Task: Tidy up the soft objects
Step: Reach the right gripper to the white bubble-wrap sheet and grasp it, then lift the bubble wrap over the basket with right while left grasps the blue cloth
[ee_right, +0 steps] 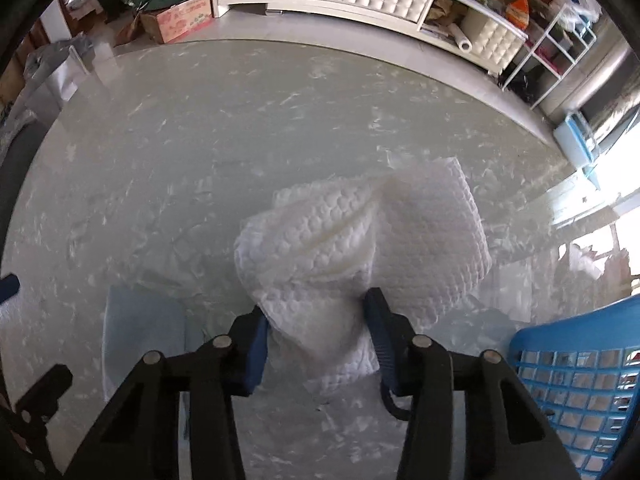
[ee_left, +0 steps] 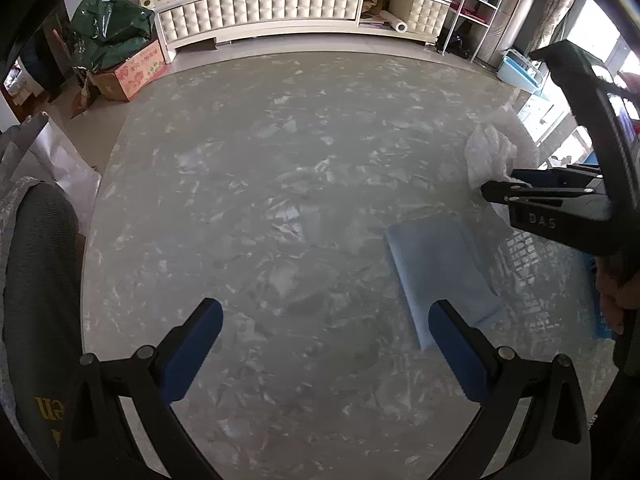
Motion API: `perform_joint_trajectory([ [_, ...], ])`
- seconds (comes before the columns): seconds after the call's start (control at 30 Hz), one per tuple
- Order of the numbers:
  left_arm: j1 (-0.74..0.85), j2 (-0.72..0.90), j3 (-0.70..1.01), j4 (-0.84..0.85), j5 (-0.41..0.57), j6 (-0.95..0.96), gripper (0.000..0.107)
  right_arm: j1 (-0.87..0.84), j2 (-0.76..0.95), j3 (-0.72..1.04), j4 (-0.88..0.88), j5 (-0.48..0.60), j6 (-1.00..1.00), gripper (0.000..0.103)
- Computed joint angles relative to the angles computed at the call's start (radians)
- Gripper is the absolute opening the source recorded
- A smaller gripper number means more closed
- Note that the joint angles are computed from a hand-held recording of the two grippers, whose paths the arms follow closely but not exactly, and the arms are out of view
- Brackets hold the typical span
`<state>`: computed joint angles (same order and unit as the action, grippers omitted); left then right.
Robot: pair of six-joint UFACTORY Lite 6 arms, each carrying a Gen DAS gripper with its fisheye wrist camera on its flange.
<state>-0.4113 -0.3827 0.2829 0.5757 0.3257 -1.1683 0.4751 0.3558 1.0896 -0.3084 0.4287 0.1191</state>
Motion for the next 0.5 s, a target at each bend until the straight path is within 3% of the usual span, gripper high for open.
perform_joint_trajectory([
  [0.27,0.004,-0.001,-0.003,-0.109,-0.042,0.105,0.102,0.072,-0.073,-0.126,-0.341,-0.044,0.319,0.019],
  [0.5,0.014,-0.017,-0.009,-0.212,-0.063,0.200,0.102,0.010,-0.174,-0.185,-0.070,-0.056,0.033,0.014],
])
